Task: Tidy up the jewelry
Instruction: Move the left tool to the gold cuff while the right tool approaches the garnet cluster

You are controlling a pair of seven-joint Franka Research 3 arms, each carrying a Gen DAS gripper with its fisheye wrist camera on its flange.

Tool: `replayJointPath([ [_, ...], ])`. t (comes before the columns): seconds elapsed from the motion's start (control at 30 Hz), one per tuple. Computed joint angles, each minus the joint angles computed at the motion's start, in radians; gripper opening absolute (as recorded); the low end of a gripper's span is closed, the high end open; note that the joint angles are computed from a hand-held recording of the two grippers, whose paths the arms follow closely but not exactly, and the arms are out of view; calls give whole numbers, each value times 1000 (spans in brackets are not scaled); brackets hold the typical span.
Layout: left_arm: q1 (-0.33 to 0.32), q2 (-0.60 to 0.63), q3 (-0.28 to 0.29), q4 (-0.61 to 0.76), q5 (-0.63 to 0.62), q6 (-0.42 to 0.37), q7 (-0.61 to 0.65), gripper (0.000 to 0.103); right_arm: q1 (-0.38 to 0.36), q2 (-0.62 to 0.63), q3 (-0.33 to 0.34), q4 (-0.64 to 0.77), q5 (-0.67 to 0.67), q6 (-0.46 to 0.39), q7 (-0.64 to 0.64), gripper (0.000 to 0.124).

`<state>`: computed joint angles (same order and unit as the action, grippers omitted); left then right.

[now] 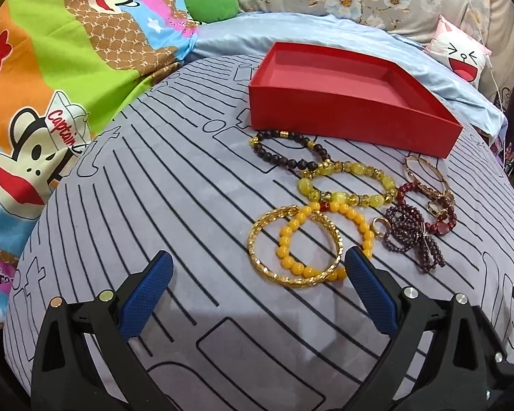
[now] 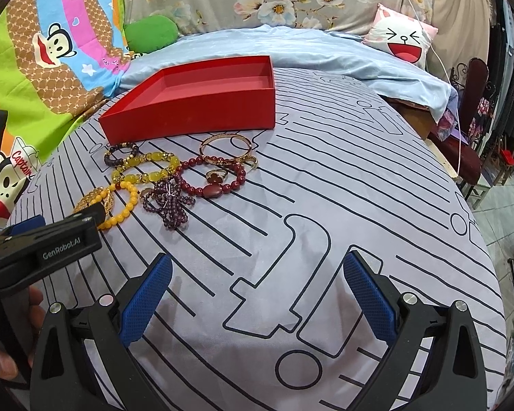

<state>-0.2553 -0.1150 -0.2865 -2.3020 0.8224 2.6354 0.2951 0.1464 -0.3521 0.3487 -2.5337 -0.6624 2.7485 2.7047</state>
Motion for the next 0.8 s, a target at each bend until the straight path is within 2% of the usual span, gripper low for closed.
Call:
replayJointPath([
  [0.13, -1, 6, 2, 4, -7, 3, 7, 92, 4, 6, -2, 6, -1, -7, -6, 97],
  [0.33, 5, 0, 14, -15, -47, 61, 37, 87, 10, 6, -8, 6, 2, -10, -10, 97],
  [0.53, 11, -4, 18, -33, -92, 117, 81, 69, 6, 7, -5, 6, -9, -6, 0, 97],
  [0.63, 14, -5, 17, -37, -109, 133, 97, 66, 7, 7, -6, 6, -8, -5, 1, 97],
  [0.73, 17, -8, 14, -43, -113, 151, 107, 54, 2, 7, -2, 5, -19, 0, 12, 97],
  [0.8, 18, -8, 11, -43, -115, 152, 110, 53, 4, 7, -4, 6, -18, -1, 11, 97],
])
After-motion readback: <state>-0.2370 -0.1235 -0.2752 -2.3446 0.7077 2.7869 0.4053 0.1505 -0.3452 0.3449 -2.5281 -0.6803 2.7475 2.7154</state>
